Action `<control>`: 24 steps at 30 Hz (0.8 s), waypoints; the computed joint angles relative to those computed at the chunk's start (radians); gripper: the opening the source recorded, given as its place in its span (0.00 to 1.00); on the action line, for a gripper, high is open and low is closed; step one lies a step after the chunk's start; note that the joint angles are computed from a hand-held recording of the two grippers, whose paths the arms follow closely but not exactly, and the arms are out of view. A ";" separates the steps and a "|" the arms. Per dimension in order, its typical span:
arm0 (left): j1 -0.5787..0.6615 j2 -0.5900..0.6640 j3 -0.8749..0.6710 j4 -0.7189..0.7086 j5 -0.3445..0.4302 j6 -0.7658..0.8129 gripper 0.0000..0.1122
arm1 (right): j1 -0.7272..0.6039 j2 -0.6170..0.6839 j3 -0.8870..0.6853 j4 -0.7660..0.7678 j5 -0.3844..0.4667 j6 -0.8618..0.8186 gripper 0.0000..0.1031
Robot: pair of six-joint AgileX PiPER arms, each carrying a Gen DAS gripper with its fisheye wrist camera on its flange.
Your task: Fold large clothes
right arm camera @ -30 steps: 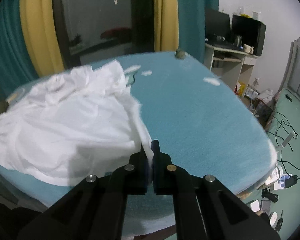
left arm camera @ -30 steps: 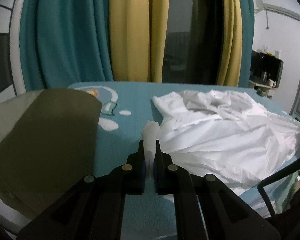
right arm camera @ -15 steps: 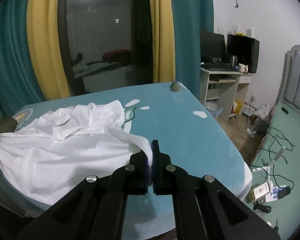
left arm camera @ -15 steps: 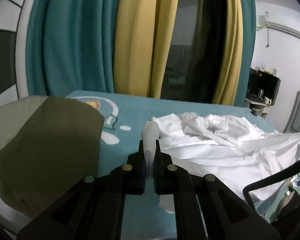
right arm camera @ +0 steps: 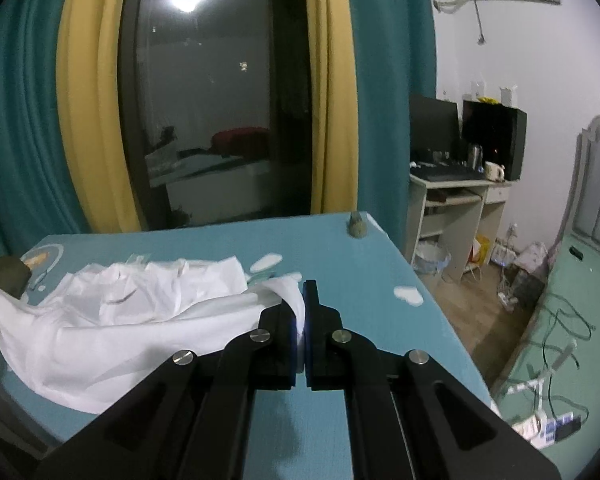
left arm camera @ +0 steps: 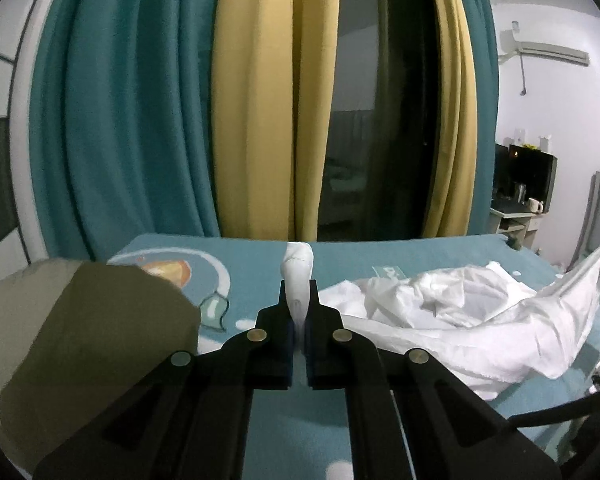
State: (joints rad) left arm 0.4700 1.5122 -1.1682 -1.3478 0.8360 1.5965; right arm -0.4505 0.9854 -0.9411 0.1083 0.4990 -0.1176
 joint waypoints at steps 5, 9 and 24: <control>-0.085 0.067 -0.091 -0.015 -0.085 -0.008 0.04 | -0.005 0.138 -0.092 0.029 -0.038 -0.050 0.03; -0.147 0.133 -0.185 0.014 -0.147 -0.058 0.04 | -0.025 0.269 -0.189 0.104 -0.026 -0.137 0.03; -0.431 0.699 -1.001 0.880 -0.214 -1.040 0.04 | -0.010 0.809 -0.650 0.083 0.094 -0.130 0.03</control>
